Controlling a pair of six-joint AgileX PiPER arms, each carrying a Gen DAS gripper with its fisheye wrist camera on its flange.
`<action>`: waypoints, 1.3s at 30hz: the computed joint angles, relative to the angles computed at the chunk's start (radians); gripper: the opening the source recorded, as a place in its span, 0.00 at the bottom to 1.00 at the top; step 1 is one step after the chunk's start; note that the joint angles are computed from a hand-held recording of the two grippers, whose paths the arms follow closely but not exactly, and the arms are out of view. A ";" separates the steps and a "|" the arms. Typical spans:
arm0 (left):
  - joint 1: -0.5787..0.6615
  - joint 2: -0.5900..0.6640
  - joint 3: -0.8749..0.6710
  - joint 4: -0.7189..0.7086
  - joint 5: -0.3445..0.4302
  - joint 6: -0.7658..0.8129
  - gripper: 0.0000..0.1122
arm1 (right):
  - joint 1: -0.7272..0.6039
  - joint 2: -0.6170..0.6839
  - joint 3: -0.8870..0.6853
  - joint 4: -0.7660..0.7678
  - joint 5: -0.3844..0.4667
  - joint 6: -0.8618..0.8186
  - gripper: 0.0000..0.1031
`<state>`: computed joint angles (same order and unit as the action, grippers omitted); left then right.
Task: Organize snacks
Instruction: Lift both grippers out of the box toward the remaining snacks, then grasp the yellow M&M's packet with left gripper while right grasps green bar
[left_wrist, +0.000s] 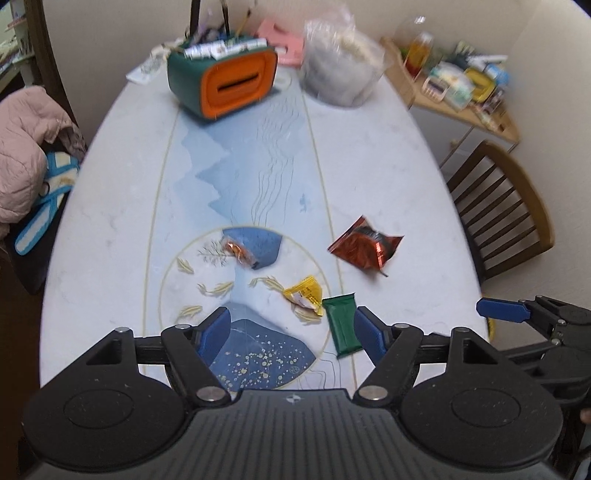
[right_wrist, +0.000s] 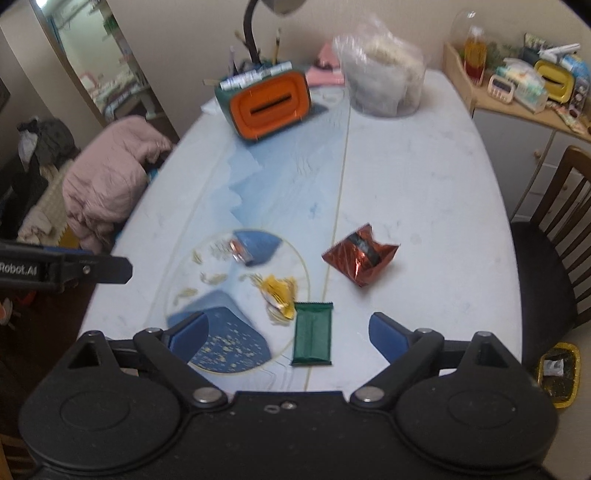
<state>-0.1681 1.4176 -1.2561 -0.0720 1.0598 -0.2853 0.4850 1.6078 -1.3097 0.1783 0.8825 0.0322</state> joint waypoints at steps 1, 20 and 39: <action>-0.005 0.036 -0.006 0.000 -0.010 -0.008 0.65 | -0.004 0.027 -0.003 0.002 -0.006 -0.009 0.91; -0.014 0.542 -0.162 -0.120 -0.110 0.039 0.65 | 0.020 0.382 -0.057 0.040 -0.064 -0.222 0.76; -0.014 0.710 -0.250 -0.149 -0.126 0.003 0.50 | 0.124 0.449 -0.041 -0.190 -0.177 -0.093 0.54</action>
